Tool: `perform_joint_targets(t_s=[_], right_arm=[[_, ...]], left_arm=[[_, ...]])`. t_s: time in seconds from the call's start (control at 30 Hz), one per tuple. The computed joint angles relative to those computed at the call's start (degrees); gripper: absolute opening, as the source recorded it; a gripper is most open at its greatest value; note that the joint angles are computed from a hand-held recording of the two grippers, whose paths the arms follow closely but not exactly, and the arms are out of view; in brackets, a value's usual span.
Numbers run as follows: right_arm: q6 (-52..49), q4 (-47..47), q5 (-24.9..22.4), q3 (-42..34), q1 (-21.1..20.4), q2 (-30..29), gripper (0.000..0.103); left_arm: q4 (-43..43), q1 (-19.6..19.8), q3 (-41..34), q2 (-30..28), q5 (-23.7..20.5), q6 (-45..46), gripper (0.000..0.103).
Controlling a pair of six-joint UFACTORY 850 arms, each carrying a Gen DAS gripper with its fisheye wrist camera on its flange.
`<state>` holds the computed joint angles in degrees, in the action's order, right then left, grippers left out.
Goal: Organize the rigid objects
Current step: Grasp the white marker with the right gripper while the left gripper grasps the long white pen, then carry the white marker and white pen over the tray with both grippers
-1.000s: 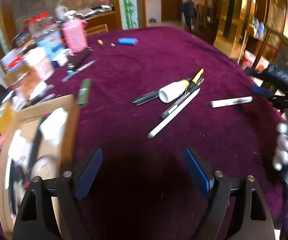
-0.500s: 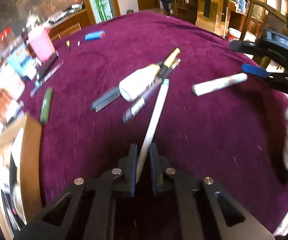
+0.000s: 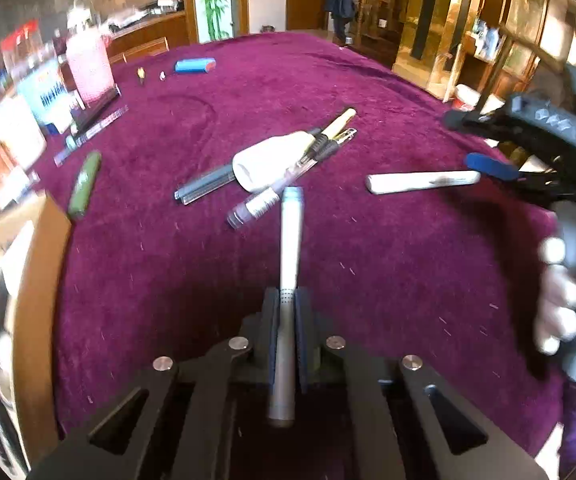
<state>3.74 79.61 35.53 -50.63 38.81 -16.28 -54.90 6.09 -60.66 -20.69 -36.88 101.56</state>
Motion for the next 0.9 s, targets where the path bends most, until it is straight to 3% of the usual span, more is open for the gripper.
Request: perform_joint_targets(t_s=[0.1,0.2,0.33,0.4,0.5,0.53,0.77,0.83,0.9], right_arm=[[-0.6,-0.2,-0.5,-0.6,0.0,-0.4,0.071],[0.7,-2.8,-0.3,-0.7,-0.2,-0.6,0.073],[6.7,-11.2,-4.5,-0.9,-0.8,-0.9,0.075],[-0.3,-8.4,-10.7,-3.4,-0.7,-1.3,0.075],[-18.2,4.1,-20.1,-7.6,-0.5,-2.8,0.076],[-24.2,9.2,-21.0,-8.7,0.0,-3.5,0.076],[-66.2,41.4,-7.1,-17.7,3.3,-8.4,0.075],[-77.3,49.4,-1.8,-21.7,3.8,-11.3,0.064],[-80.5,51.2,0.0,-23.0,3.6,-12.8,0.038]], left_arm=[[-1.0,2.9,0.3,0.9,-2.8,0.9,0.007],[-1.5,7.1,-0.5,1.5,-8.8,-0.2,0.007],[-1.5,11.7,-1.3,2.2,-14.1,-0.6,0.007],[-1.6,13.3,-2.0,2.1,-16.0,-0.8,0.007],[-2.0,16.1,-3.4,1.2,-19.4,-1.1,0.007],[-2.2,16.7,-3.7,0.9,-20.1,-1.2,0.007],[-3.0,20.7,-4.8,-0.1,-23.1,-1.0,0.007],[-3.6,21.8,-5.0,-0.2,-23.5,-0.6,0.007],[-4.0,22.9,-5.7,-0.6,-23.9,-0.7,0.007]])
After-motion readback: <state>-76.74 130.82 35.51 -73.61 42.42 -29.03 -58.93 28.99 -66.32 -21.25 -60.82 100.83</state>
